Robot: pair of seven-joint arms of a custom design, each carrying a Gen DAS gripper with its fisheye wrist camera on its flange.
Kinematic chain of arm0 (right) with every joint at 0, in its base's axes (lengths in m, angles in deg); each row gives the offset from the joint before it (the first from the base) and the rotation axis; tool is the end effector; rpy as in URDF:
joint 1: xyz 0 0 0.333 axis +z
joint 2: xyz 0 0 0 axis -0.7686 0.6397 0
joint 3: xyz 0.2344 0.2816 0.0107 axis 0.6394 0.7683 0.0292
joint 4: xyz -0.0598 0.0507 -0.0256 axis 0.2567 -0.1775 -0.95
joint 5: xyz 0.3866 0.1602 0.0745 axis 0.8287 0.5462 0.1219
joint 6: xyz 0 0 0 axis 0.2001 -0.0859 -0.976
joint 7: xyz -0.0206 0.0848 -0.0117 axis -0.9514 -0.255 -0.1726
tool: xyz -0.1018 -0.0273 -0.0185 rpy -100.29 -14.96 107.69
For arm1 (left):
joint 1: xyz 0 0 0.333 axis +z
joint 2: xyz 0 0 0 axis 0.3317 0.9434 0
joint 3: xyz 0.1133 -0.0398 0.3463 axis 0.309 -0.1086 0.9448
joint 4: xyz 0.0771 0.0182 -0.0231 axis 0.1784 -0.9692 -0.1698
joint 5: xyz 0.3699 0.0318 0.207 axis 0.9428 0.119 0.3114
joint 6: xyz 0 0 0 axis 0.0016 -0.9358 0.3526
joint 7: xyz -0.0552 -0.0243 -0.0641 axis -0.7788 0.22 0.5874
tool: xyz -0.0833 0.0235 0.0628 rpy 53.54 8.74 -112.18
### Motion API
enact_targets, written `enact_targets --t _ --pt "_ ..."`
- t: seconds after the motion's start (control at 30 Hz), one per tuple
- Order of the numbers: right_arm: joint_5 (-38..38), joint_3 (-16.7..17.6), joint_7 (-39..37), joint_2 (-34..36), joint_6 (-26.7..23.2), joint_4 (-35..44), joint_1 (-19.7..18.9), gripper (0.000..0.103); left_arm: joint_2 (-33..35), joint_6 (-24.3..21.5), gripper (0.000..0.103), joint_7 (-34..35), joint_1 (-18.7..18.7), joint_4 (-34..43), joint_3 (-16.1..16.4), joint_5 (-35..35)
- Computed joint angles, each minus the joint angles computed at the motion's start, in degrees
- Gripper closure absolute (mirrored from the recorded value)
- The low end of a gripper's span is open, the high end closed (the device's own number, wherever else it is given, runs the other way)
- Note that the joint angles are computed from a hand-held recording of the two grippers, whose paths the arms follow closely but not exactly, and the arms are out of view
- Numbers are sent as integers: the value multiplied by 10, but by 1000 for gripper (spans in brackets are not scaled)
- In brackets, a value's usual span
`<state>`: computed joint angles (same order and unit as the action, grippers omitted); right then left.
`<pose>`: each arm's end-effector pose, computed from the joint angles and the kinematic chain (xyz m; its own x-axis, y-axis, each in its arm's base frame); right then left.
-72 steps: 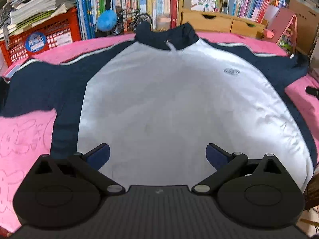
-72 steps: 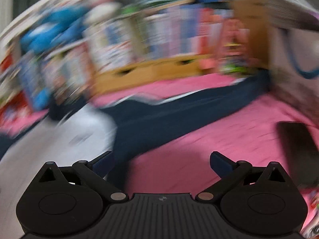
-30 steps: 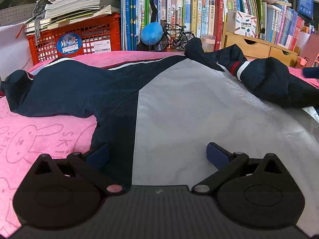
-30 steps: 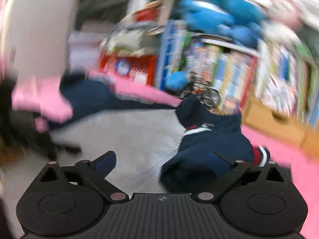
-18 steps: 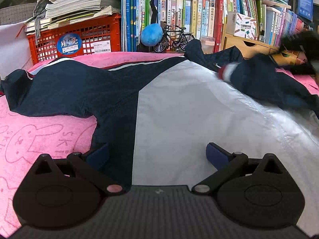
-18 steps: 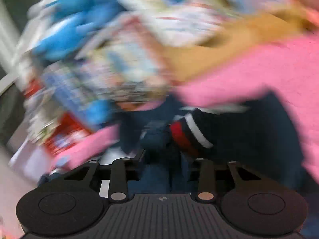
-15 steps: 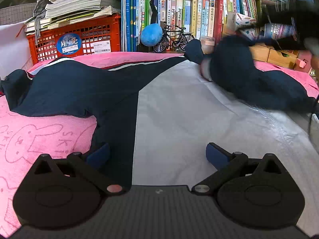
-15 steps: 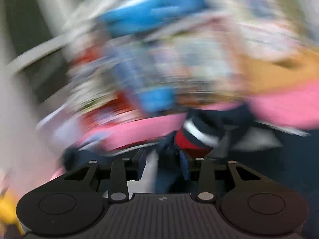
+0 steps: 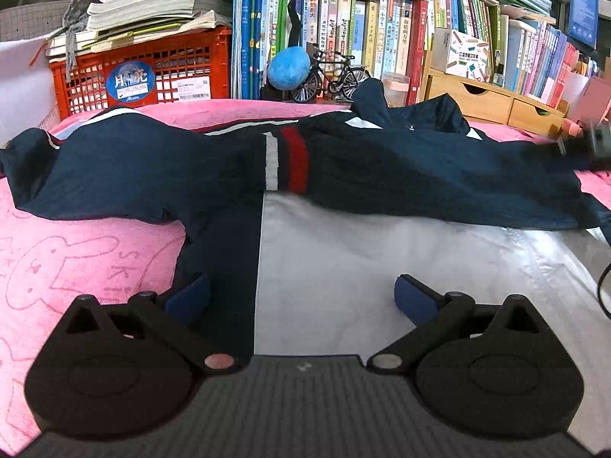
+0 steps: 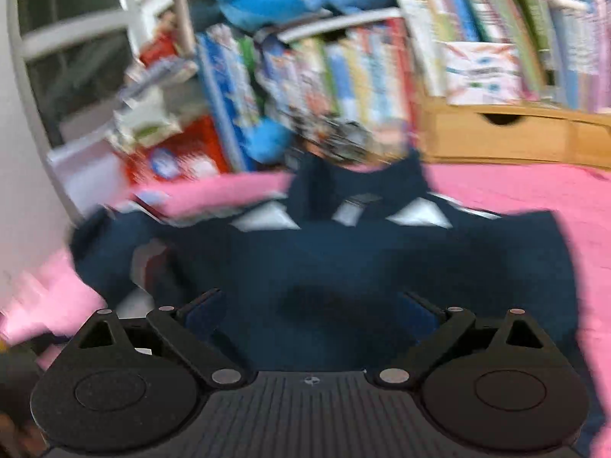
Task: Fold clothes
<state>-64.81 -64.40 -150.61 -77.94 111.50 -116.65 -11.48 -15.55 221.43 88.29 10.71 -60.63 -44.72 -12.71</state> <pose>0.4989 0.4796 0.5604 -0.2504 -0.9541 -0.1641 -0.5615 0.2812 -0.7782 0.6071 -0.2035 0.5328 -0.5923 -0.8047 0.0418 -0.5375 0.3559 -0.7645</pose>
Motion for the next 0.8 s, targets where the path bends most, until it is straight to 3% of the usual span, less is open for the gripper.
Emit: enact_targets --t 0.07,0.1,0.13,0.2,0.27,0.33,0.43,0.6,0.67,0.77,0.8 --pt "5 3 27 -26 -54 -30 7 12 4 -26 0 -97 -5 21 10 83" --pt "6 8 47 -40 -76 -47 8 15 7 -32 0 -105 -10 33 15 84" --pt "9 13 66 -54 -97 -62 7 15 10 -24 0 -73 -1 43 0 51" --pt "-20 27 100 -86 -91 -98 2 9 25 -7 0 -56 -4 68 -8 42" --pt "-16 43 81 -94 -110 -105 -5 8 57 11 0 -129 -21 100 1 126" --pt "21 53 41 -90 -151 -102 -8 9 91 13 0 -247 -53 131 37 260" --pt "71 56 43 -89 -202 -105 -13 12 132 -3 0 -347 -83 166 76 376" --pt "89 76 110 -120 -276 -141 -9 11 136 20 0 -338 -31 153 25 375" --pt "73 85 85 -123 -264 -146 -5 11 137 32 0 -350 -28 150 20 393" --pt "57 86 0 -102 -208 -132 -3 11 143 31 0 -359 -17 156 8 399" --pt "46 86 -28 -85 -213 -118 0 9 145 29 0 -360 -14 159 4 398"
